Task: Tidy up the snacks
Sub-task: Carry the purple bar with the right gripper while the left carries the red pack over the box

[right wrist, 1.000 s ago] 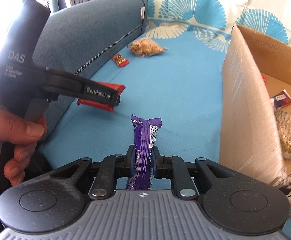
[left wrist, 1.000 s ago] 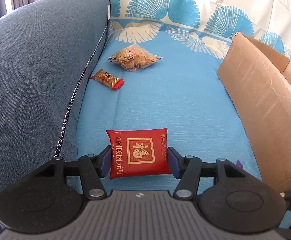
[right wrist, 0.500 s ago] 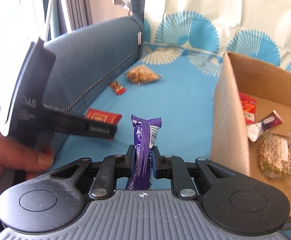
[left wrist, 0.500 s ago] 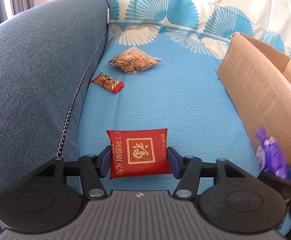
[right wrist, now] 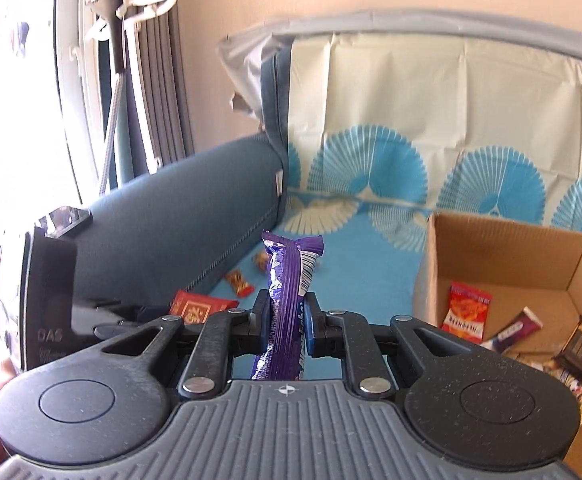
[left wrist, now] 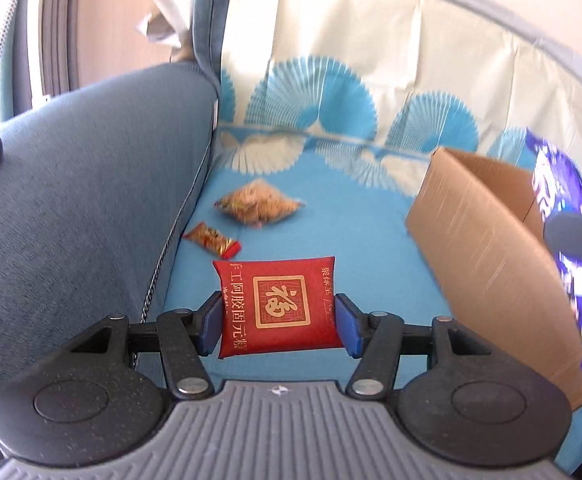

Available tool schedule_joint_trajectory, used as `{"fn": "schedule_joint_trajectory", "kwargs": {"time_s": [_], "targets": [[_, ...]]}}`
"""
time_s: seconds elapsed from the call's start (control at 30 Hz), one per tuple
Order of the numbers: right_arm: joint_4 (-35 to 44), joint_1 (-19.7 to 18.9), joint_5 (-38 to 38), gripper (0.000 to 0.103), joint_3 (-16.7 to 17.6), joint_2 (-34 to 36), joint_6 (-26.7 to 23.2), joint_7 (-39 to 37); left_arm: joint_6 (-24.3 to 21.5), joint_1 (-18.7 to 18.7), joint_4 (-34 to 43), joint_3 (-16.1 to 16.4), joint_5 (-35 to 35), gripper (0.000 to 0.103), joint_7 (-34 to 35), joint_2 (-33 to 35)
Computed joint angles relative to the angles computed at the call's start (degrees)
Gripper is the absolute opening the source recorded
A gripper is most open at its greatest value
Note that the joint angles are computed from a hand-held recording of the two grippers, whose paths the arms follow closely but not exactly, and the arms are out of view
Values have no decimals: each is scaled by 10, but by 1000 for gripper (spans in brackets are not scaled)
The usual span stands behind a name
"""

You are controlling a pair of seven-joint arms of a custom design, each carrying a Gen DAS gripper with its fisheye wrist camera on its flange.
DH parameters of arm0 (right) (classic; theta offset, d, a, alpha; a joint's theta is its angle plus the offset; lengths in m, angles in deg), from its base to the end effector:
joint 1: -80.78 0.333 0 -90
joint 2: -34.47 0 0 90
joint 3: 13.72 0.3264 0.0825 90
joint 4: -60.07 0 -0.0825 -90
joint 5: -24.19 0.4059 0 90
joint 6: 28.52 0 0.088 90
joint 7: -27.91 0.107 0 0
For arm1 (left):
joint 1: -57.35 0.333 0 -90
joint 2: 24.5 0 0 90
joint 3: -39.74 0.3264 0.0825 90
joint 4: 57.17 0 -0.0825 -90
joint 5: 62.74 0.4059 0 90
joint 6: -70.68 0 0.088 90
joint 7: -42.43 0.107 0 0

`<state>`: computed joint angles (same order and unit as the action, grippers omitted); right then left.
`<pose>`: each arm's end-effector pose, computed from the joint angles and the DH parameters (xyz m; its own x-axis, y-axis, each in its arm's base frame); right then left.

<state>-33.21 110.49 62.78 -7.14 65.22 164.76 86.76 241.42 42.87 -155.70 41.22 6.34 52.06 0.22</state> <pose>0.6449 0.3661 0.4349 0.4221 -0.9001 -0.1078 -0.4070 -0.0819 -0.9097 0.6764 -0.2253 0.3959 0.0110 -0.9980 0.0625 -0.5880 -0.0570 -0.8069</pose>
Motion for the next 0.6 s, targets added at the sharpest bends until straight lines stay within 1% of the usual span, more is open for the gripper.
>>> {"fn": "schedule_joint_trajectory", "kwargs": {"time_s": [0.07,0.1,0.17,0.3,0.37,0.43,0.53,0.6], "targets": [[-7,-37,-18,17,42,-3,22,1,6,4,1,-5,-9,63,12,2],[-8,-49,-25,17,54,-4,28,3,2,2,3,-4,-10,63,15,3],[-12,-65,-35,17,67,-6,37,8,-6,4,8,-10,-25,63,36,7],[-20,-88,-45,17,79,-11,51,28,-24,8,14,-25,-72,63,75,11],[-23,-96,-47,17,79,-12,58,40,-27,9,17,-33,-104,63,83,13],[-26,-101,-45,17,74,-14,65,51,-31,0,27,-35,-117,63,90,15],[-27,-87,-17,17,44,-19,77,59,-24,-22,59,-31,-114,63,94,26],[-31,-85,3,17,29,-22,89,65,-17,-39,85,-26,-107,63,94,35]]}}
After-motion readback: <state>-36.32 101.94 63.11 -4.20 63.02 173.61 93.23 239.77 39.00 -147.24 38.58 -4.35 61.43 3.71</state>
